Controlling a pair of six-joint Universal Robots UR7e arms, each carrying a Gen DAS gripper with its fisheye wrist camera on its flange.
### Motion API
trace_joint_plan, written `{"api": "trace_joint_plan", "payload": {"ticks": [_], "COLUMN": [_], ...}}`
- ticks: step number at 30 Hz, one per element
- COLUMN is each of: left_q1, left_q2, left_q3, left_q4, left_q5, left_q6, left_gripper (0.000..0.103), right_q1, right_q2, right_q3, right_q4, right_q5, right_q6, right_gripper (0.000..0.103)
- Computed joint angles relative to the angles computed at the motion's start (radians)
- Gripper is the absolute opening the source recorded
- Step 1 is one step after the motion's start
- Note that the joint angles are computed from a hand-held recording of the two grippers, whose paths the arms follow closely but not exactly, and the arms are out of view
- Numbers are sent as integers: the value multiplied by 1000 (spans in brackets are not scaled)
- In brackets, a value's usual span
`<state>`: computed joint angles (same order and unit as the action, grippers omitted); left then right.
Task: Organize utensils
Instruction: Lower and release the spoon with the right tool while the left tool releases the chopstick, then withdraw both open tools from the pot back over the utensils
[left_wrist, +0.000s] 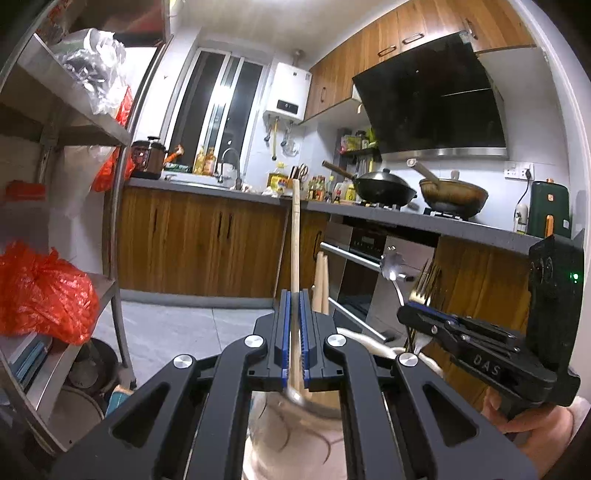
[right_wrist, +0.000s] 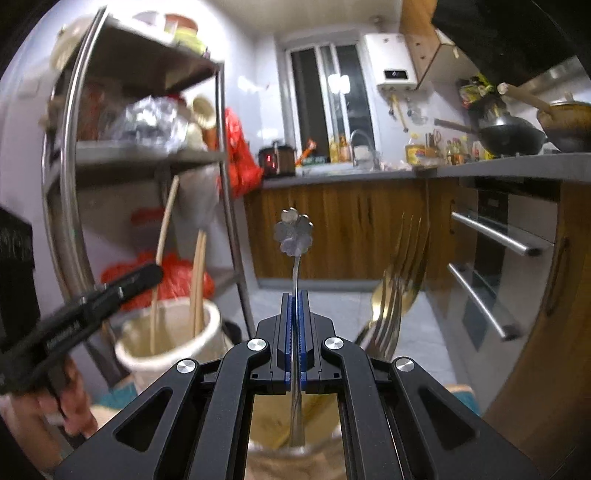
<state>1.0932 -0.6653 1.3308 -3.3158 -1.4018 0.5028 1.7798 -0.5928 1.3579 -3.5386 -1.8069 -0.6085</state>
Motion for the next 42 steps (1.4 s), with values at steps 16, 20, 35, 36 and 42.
{"api": "trace_joint_plan", "payload": {"ticks": [16,20,35,36,42], "left_q1": [-10,-11,-60,-66,-95], "left_q2": [-13,-15,-110,-121,-190], "left_q3": [35,38,234,258,386], "left_q4": [-12,-18,-216,-231,-239], "left_q5": [37,48,214,225,268], "left_q6": [33,30,10,18,3], "left_gripper": [6,26,97,97,97], "right_q1": [-11,-11,30,31,38], "right_q2": [-15,-31,-166,-176,-209], "right_q3": [43,59,285,306,400], "right_q4": [40,27,-203,-213,-286], "right_q5": [-20,-7,-53,-59,-120], "right_q6": [15,25,76,82,91], "right_gripper": [2,11,95,97,98]}}
